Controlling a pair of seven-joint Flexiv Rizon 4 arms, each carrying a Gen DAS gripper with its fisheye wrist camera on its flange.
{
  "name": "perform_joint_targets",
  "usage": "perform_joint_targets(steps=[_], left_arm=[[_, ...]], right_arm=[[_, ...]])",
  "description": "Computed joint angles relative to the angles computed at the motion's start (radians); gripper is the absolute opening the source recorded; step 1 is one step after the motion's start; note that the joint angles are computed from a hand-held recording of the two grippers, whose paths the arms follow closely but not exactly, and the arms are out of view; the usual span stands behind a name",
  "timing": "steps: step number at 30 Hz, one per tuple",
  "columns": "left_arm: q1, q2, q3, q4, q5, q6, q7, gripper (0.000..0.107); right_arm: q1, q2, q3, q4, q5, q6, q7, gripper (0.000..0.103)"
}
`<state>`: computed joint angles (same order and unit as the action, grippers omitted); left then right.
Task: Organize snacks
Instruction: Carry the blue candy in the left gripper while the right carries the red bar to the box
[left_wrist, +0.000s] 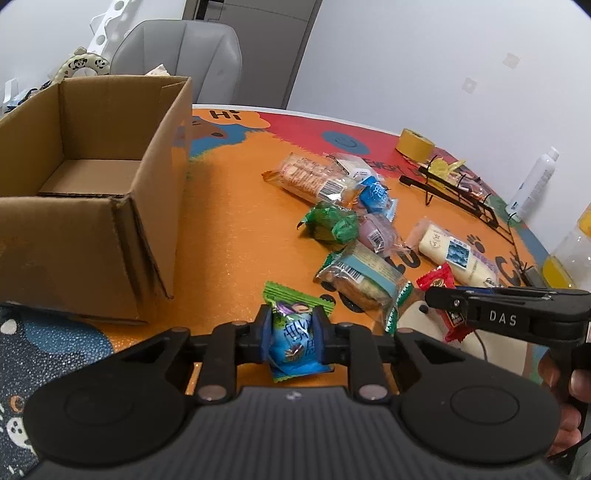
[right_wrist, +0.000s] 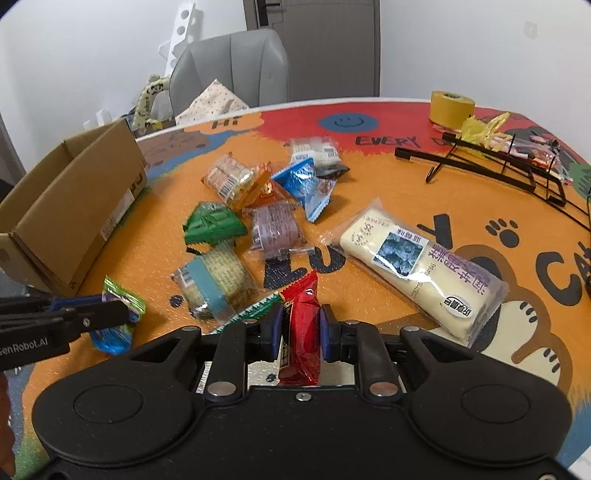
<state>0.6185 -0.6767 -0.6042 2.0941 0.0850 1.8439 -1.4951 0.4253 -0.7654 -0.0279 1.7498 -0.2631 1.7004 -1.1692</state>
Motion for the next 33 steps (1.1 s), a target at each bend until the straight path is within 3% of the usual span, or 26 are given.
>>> perform_joint_targets(steps=[13,23,33], left_arm=[[0.145,0.016,-0.117,0.064,0.102,0.051,-0.018,0.020],[0.213,0.056,-0.164,0.098,0.153,0.071,-0.049,0.020],[0.262,0.135,-0.201,0.081,0.132,0.031,-0.050,0.020]], right_arm=[[0.012,0.032,0.024,0.037,0.039,0.067,0.022,0.019],[-0.001,0.049,0.072,0.038,0.032,0.092,0.015,0.019],[-0.080,0.043,0.203,-0.035,-0.022,0.027,0.006,0.019]])
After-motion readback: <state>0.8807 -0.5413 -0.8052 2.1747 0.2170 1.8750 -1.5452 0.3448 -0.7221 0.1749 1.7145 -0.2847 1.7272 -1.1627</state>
